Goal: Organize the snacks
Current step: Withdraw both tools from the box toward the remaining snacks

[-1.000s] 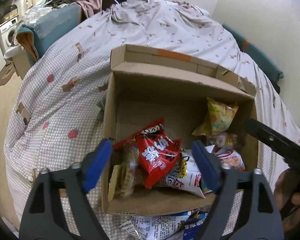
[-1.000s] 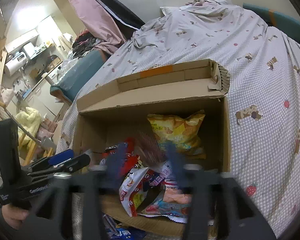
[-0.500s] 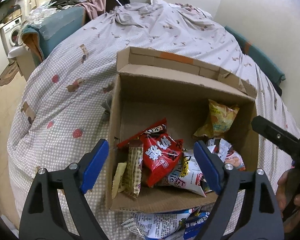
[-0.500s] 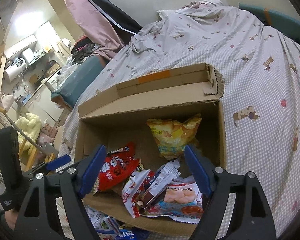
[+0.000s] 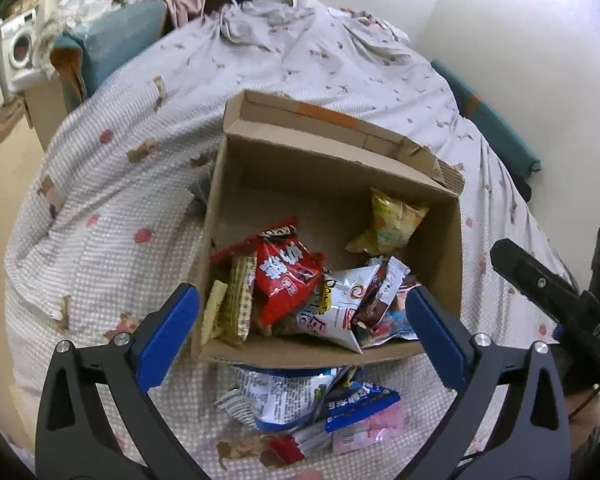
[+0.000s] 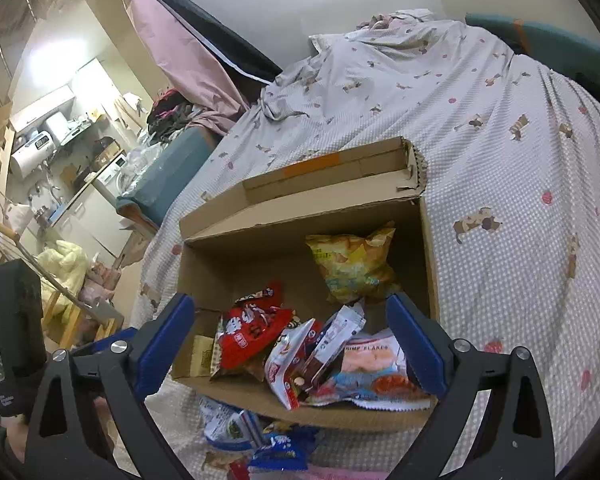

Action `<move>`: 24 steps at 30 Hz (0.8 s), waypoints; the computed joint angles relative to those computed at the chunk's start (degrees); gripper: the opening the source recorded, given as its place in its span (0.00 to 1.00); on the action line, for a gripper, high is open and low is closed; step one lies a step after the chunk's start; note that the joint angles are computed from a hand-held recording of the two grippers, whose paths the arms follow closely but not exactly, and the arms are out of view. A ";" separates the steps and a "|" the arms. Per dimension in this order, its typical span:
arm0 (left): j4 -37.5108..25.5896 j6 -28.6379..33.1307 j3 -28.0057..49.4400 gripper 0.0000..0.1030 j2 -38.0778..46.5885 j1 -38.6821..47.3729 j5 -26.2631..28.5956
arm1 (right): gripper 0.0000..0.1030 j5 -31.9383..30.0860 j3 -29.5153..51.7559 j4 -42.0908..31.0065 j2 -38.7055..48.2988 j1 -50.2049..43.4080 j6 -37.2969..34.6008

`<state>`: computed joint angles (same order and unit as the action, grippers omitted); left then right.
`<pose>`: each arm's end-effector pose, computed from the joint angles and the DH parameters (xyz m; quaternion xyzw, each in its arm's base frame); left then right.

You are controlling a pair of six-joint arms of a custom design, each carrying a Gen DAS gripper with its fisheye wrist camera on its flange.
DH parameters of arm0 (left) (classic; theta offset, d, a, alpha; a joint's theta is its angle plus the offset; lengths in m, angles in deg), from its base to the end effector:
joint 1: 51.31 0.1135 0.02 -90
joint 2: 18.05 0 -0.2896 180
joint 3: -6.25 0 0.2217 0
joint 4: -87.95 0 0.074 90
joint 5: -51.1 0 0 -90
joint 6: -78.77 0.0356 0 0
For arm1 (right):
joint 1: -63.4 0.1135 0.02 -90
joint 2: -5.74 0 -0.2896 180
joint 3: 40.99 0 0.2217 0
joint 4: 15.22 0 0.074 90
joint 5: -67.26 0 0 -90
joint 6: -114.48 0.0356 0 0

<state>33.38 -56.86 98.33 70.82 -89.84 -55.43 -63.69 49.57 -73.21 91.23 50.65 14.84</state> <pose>0.2435 -0.1809 0.3310 -0.1053 0.9291 -0.1187 0.3339 0.2772 -0.0388 0.3413 -0.0871 0.8909 0.2675 0.3566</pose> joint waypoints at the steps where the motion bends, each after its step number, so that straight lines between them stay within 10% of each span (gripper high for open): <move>1: -0.76 -0.17 0.19 0.99 -0.15 -0.58 -1.02 | 0.96 -0.05 -0.31 -0.31 -0.61 -0.26 -0.36; 24: -14.62 -11.82 -5.50 0.99 -7.03 -12.46 -11.88 | 0.96 1.42 -8.95 -14.01 -8.32 -10.61 -10.58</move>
